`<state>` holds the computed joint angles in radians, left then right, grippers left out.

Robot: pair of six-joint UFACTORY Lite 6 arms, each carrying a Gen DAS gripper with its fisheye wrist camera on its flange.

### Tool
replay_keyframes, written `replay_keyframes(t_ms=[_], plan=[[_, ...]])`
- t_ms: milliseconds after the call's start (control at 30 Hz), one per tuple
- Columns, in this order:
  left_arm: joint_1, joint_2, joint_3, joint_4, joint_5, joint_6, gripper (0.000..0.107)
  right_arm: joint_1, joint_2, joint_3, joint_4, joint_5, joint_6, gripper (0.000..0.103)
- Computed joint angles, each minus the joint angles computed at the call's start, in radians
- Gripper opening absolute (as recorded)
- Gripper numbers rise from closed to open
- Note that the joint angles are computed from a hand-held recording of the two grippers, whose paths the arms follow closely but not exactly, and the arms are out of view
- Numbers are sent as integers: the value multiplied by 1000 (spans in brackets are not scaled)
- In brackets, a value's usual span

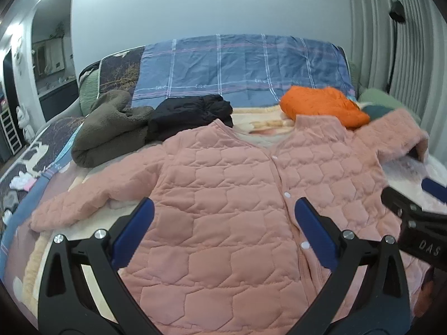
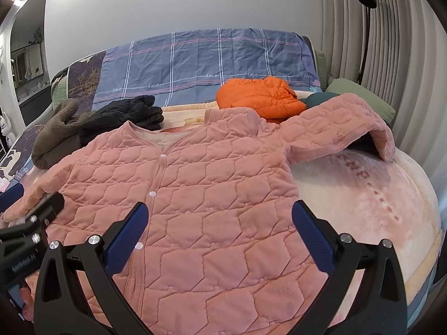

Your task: Fold large clothes

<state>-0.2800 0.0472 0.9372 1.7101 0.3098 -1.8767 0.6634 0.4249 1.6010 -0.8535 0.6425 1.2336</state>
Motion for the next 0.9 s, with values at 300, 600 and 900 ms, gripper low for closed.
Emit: replay_keyframes(t_ms=[300,600,900], plan=[[-10,14,14,-81,-22,115,101,4,11,6,-6,6,11,102],[-1,15,7,-58,-37,93,101,3,9,-1,-4,-4,1,102],[16,0,-7,12,-75,30,101,-1,32,19,24,0,-20,102]])
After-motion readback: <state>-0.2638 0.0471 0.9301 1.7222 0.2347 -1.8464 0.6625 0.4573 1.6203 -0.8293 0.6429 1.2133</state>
